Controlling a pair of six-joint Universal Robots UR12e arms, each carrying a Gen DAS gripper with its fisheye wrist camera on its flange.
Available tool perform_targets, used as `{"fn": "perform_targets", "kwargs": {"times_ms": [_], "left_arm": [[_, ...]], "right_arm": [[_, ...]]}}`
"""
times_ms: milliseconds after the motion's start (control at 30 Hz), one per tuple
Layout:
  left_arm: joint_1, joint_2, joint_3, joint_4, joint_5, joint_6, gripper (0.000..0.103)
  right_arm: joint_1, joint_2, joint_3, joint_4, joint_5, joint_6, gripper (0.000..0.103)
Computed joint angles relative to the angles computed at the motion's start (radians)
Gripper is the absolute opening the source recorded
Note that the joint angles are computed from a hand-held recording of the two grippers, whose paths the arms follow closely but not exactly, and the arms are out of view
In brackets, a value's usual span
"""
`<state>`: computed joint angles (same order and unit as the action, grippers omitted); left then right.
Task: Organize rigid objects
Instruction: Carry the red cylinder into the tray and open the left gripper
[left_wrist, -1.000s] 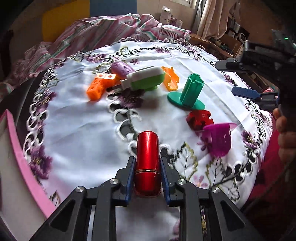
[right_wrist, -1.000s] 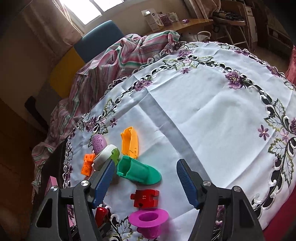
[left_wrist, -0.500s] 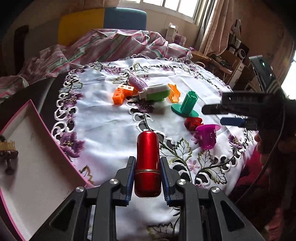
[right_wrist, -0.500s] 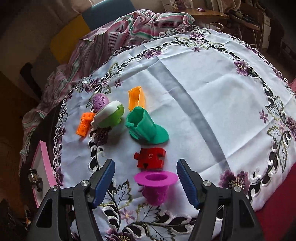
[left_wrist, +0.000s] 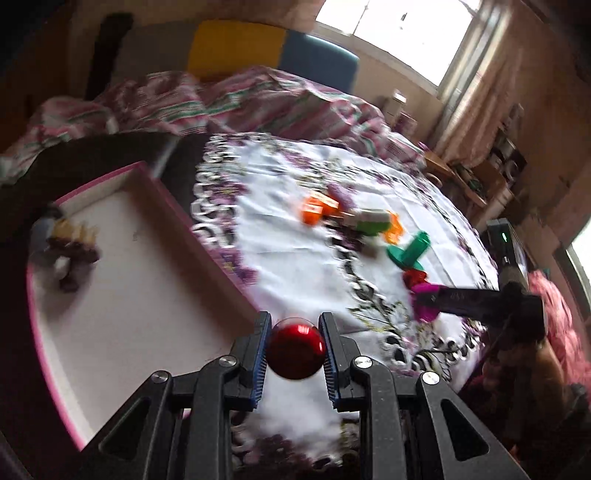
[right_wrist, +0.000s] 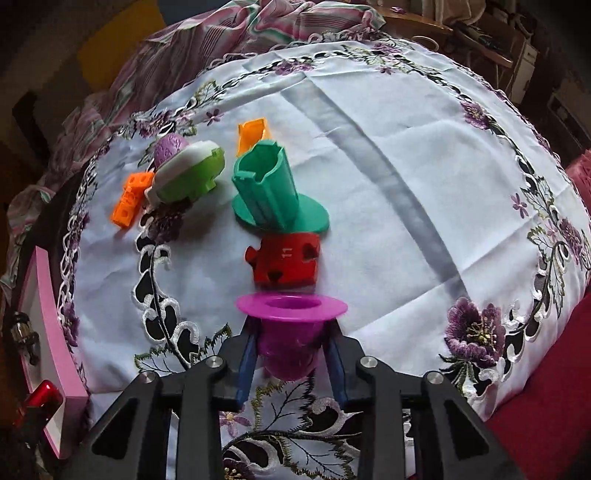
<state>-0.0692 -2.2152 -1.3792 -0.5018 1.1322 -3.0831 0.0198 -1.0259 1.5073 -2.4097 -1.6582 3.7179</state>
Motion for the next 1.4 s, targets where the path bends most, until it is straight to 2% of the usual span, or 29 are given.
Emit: {"fn": "perform_targets", "kwargs": {"times_ms": [67, 267, 500, 933, 967, 1067, 1233, 1400], "left_arm": [[0.018, 0.003, -0.009, 0.015, 0.031, -0.055, 0.026], [0.070, -0.004, -0.021, 0.024, 0.126, -0.209, 0.026], [0.097, -0.019, -0.014, 0.035, 0.144, -0.309, 0.026], [0.090, -0.087, 0.083, 0.025, 0.266, -0.308, 0.029], [0.091, -0.089, 0.086, 0.019, 0.263, -0.309, 0.030], [0.095, -0.086, 0.079, 0.026, 0.260, -0.323, 0.046], [0.091, -0.068, 0.048, 0.075, 0.280, -0.291, 0.048], [0.096, -0.042, 0.008, 0.107, 0.280, -0.310, 0.055]], "right_arm": [[0.008, 0.006, -0.008, -0.002, -0.019, -0.029, 0.032], [-0.001, 0.004, -0.003, -0.020, 0.039, -0.043, 0.032], [0.002, 0.006, -0.002, -0.031, 0.053, -0.062, 0.032], [0.007, 0.008, -0.003, -0.027, 0.038, -0.097, 0.032], [0.008, 0.010, -0.005, -0.028, 0.039, -0.096, 0.032], [0.006, 0.011, -0.006, -0.030, 0.046, -0.093, 0.032], [0.006, 0.014, -0.009, -0.033, 0.051, -0.098, 0.032], [0.008, 0.016, -0.012, -0.028, 0.047, -0.101, 0.032]]}}
